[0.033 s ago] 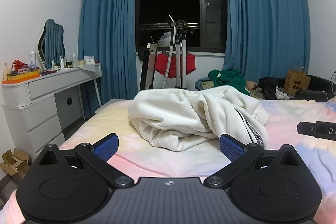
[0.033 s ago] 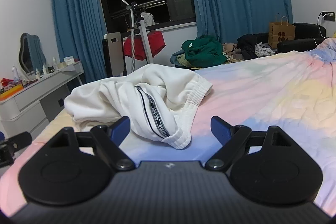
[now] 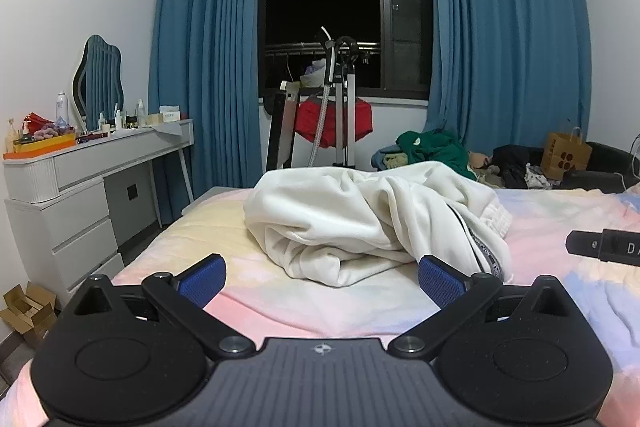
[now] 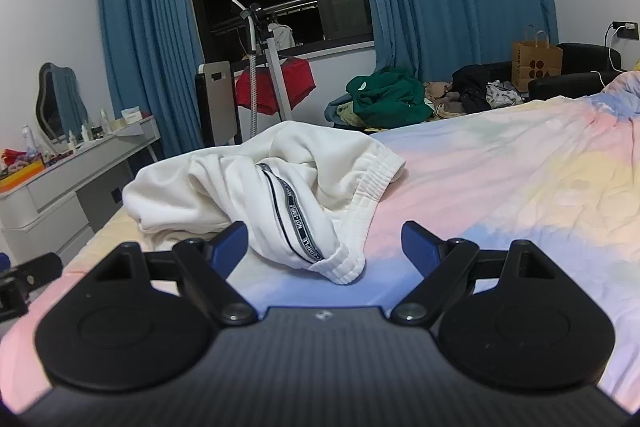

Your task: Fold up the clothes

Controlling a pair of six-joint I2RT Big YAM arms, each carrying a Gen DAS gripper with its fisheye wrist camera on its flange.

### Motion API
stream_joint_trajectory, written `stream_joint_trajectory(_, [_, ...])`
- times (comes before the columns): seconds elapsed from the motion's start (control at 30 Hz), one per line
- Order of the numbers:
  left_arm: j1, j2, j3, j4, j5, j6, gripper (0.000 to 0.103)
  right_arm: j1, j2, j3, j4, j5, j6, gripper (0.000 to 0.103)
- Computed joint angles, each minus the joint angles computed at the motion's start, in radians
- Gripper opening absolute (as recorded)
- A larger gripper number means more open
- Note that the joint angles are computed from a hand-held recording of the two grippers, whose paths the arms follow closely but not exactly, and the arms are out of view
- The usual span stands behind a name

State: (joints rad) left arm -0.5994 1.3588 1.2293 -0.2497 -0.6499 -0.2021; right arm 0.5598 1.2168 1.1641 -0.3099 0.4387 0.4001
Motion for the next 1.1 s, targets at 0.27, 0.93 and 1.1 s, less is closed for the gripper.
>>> stream_joint_trajectory(0.27, [0.006,0.012,0.007,-0.035,0.005,-0.010,0.103,0.008,0.008,0.000,0.007,0.013,-0.013,0.085])
stream_joint_trajectory(0.93, [0.010,0.002,0.007,-0.054,0.024,-0.027,0.103,0.005,0.003,0.000,0.007,0.005,-0.005,0.085])
stream_joint_trajectory(1.1, [0.009,0.003,0.006,-0.056,0.024,-0.024,0.103,0.004,0.004,0.003,0.005,0.005,-0.004,0.085])
